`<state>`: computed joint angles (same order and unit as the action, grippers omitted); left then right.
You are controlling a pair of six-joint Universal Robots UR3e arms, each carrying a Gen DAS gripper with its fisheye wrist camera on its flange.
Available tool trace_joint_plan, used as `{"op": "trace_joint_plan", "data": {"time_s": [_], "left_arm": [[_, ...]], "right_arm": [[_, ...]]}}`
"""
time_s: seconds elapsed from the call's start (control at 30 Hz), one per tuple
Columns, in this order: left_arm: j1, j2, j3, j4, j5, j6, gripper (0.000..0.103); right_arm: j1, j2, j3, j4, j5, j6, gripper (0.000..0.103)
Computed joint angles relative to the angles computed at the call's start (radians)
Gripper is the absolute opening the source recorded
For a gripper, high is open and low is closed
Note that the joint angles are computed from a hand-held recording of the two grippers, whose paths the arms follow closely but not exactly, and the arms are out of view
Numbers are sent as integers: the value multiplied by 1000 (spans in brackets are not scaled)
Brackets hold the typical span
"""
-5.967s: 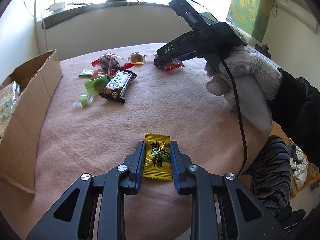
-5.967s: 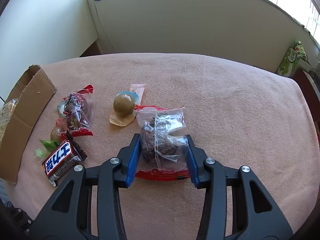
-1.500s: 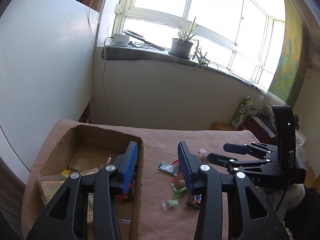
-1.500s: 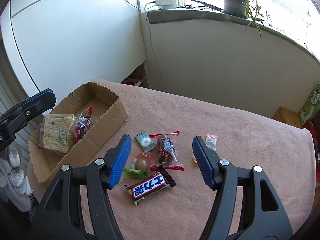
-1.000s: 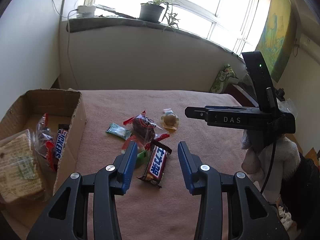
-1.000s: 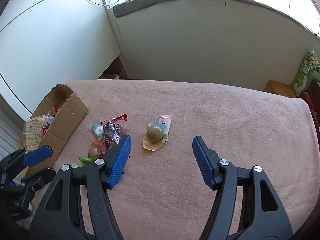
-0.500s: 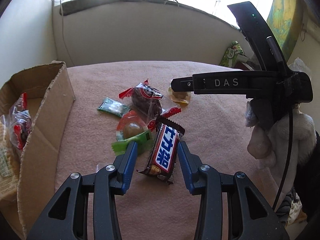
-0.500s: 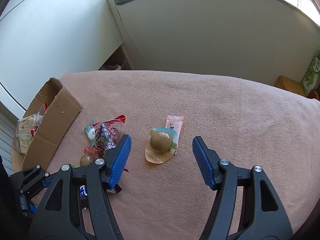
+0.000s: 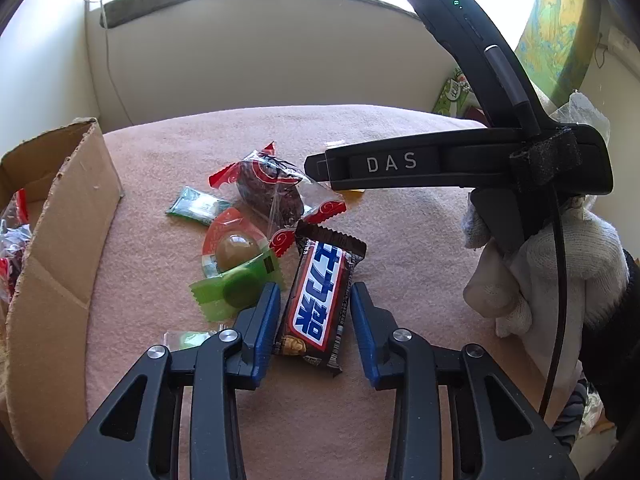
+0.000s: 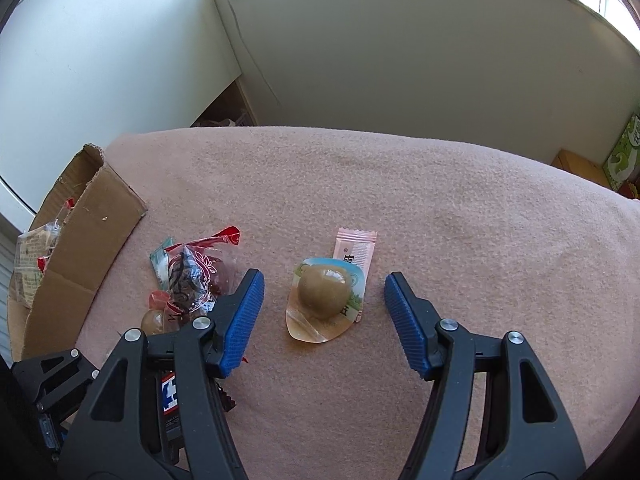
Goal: Organize snacks
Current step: 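Grasp the Snickers bar with the left tool while the right tool grasps the round brown candy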
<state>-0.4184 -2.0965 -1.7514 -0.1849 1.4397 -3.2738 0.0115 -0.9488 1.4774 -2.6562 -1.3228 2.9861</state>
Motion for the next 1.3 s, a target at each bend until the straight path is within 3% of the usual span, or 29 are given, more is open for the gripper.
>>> {"op": "trace_joint_plan", "data": {"time_s": [0.1,0.3,0.63,1.0,1.3], "left_arm": [[3,-19,27,-7,-7,-2,29],[3,-24,37,-6,-5,3,28],[54,67,-103,80,-57,7,28],[89,193,-212,124,-93,9,28],[148,402,-386,178,-138,14,28]], "right_arm": [[20,1,9,-20,-35,-1,60],[46,-8,40,-54,-85,-6,34],[35,-66,127,-98,-60,-2,32],[-14,-236,292,-140,-13,-40,31],[2,-383,382,-132,23,-38,31]]}}
